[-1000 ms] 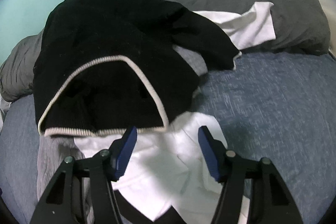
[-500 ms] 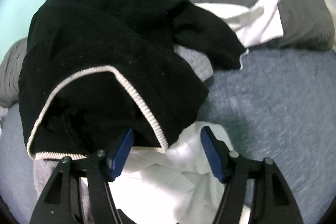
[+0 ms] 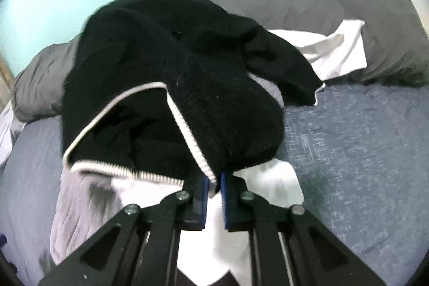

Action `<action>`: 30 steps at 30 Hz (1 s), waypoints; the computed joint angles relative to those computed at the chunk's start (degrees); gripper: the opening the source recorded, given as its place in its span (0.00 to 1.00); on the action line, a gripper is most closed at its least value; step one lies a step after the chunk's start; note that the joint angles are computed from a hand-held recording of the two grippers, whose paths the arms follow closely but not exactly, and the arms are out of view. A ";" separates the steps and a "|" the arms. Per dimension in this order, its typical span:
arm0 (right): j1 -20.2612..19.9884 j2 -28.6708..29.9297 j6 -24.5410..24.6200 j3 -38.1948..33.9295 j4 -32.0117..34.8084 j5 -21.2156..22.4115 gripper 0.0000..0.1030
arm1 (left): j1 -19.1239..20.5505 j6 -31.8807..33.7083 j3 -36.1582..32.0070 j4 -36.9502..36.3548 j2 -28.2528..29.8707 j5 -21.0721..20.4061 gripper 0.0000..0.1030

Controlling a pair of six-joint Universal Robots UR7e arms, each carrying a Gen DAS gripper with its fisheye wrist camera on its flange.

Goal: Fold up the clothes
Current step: 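Close the right gripper on the white-trimmed hood edge of the black hoodie, then pull the hoodie by its hood with the right gripper, stretching it flat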

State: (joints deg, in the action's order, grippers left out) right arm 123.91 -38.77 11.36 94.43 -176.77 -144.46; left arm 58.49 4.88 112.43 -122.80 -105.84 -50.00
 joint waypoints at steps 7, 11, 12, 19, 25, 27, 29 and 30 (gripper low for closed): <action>5.32 -1.23 -1.64 3.83 -2.68 1.86 0.06 | -2.24 -2.72 1.30 5.93 -5.40 1.50 1.00; 8.41 -1.04 -3.19 4.84 -2.73 2.54 0.06 | -4.31 -5.31 1.92 10.33 -9.42 2.43 1.00; 9.28 -1.06 -2.61 5.18 -2.71 3.05 0.06 | -4.87 -6.02 2.02 11.49 -10.43 2.68 1.00; 14.97 -0.17 -0.99 7.64 -3.50 6.54 0.04 | -10.31 -12.65 3.03 21.53 -18.87 4.83 1.00; 19.11 -0.24 3.59 11.09 -4.67 6.74 0.04 | -16.55 -20.77 4.35 32.45 -26.25 6.86 1.00; 20.63 -0.37 5.07 12.45 -4.52 6.54 0.04 | -18.78 -23.78 4.65 36.41 -28.59 7.32 1.00; 22.09 0.01 5.51 13.45 -4.66 6.52 0.04 | -20.66 -26.37 4.92 39.61 -30.45 7.75 1.00; 22.79 0.24 5.68 13.89 -4.75 6.60 0.04 | -21.94 -27.80 5.03 41.77 -31.81 7.94 1.00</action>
